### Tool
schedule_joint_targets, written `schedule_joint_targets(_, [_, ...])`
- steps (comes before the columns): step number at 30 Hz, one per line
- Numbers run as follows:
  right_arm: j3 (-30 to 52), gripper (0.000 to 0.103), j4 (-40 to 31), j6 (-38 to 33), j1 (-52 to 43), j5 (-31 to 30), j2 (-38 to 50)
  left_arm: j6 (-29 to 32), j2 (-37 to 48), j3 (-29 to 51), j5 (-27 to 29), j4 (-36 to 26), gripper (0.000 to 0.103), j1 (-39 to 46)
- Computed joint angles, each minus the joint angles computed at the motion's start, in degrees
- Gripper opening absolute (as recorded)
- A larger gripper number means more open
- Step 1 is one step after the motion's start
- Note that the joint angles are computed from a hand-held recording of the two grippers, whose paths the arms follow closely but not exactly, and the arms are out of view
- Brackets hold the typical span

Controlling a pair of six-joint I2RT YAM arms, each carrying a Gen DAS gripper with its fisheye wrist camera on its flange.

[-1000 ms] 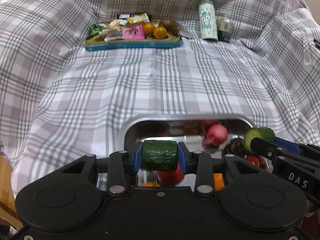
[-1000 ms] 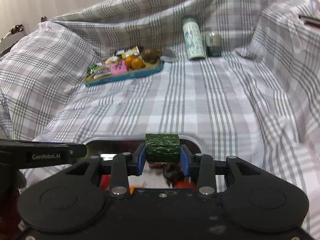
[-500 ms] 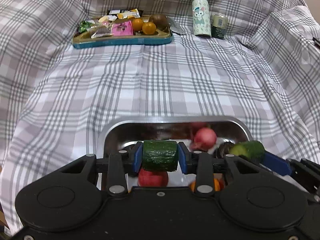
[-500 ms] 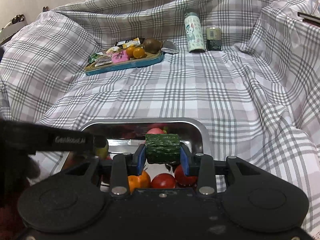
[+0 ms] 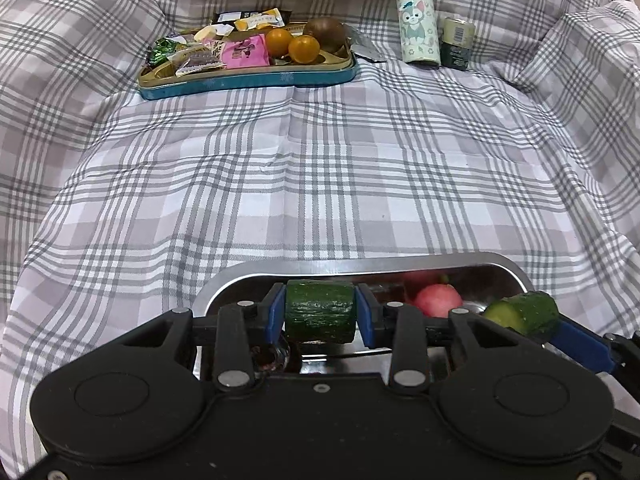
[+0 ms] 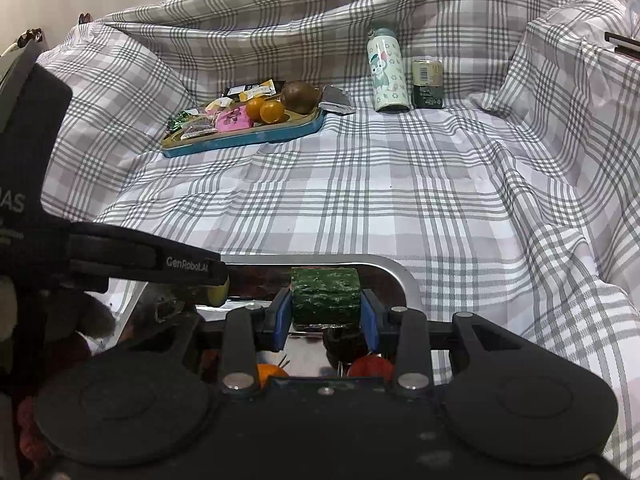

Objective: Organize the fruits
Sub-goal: 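Lower the cucumber pieces into the tray and open both tools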

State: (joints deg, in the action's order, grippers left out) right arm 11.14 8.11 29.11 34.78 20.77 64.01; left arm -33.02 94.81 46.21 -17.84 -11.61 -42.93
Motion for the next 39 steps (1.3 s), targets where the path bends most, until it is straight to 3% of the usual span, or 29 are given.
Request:
schedule_joint_targets(26, [0.75, 0.038, 4.96, -1.59, 0.37, -2.27, 5.51, 0.38, -1.64, -2.99, -0.44, 3.84, 0.046, 1.12])
schedule_joint_targets(39, [-0.57, 0.038, -0.26, -0.04, 3.62, 0.54, -0.28, -1.83, -6.51, -6.05, -4.04, 0.9, 0.049, -2.1])
